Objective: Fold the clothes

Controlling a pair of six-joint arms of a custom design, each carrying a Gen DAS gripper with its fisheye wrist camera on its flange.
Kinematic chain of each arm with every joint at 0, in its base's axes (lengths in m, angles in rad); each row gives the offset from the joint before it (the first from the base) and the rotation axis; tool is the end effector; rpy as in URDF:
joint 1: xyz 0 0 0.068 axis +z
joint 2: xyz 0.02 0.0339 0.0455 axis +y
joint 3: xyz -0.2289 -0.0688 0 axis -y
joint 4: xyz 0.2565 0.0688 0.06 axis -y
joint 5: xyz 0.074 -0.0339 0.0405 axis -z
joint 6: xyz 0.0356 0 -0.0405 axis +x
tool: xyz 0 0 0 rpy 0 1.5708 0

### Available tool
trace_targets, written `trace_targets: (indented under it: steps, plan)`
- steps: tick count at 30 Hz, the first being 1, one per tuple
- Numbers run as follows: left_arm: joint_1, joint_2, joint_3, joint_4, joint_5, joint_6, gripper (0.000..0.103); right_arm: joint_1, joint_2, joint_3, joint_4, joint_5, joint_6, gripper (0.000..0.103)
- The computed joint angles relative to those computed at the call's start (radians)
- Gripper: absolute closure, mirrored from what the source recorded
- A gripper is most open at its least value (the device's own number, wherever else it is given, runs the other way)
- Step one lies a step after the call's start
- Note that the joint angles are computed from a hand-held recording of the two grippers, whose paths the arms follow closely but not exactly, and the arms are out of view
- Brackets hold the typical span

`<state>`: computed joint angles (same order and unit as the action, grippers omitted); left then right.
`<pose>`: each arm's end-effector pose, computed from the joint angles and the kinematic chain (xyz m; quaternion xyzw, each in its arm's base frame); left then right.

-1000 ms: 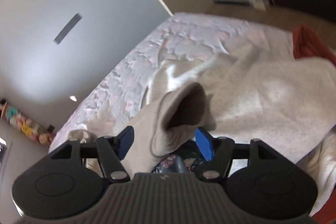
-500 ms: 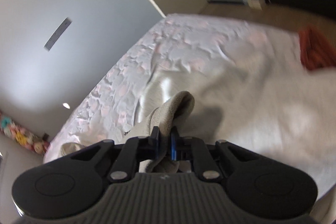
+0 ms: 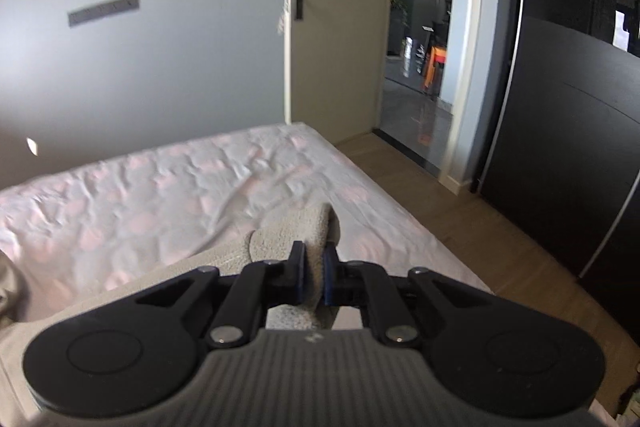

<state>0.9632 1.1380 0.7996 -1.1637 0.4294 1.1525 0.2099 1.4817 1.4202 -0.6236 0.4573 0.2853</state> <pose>0.1224 0.1501 0.1866 0.0996 0.9714 -0.0753 0.2020 0.3372 0.0558 0.3186 0.1302 0.8757 -0.0963 0.4548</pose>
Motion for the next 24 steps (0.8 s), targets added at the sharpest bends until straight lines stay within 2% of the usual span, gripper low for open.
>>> trace_targets:
  steps: [1, 6, 10, 13, 16, 18, 21, 24]
  plan:
    - [0.002, 0.011, 0.007, 0.006, 0.001, -0.007, 0.047, -0.010, 0.016, -0.025, 0.015, 0.012, -0.002, 0.096]
    - [0.029, 0.049, 0.038, 0.064, 0.014, -0.018, 0.047, -0.062, 0.020, -0.142, 0.064, 0.049, 0.049, 0.095]
    - [0.117, 0.116, 0.099, 0.095, 0.064, 0.003, 0.047, -0.068, -0.149, -0.270, 0.132, 0.073, 0.043, 0.080]
    - [0.192, 0.197, 0.198, 0.098, 0.099, 0.021, 0.047, -0.028, -0.307, -0.333, 0.129, 0.070, 0.064, 0.077]
    - [0.241, 0.306, 0.330, 0.106, 0.119, -0.006, 0.047, 0.099, -0.462, -0.404, 0.115, 0.102, 0.116, 0.065]
    - [0.261, 0.390, 0.435, 0.108, 0.134, -0.038, 0.047, 0.228, -0.534, -0.446, 0.101, 0.153, 0.162, 0.063]
    - [0.267, 0.497, 0.580, 0.106, 0.164, -0.103, 0.047, 0.424, -0.542, -0.481, 0.091, 0.187, 0.246, 0.061]
    - [0.248, 0.603, 0.725, 0.103, 0.202, -0.194, 0.047, 0.585, -0.416, -0.493, 0.157, 0.188, 0.326, 0.061]
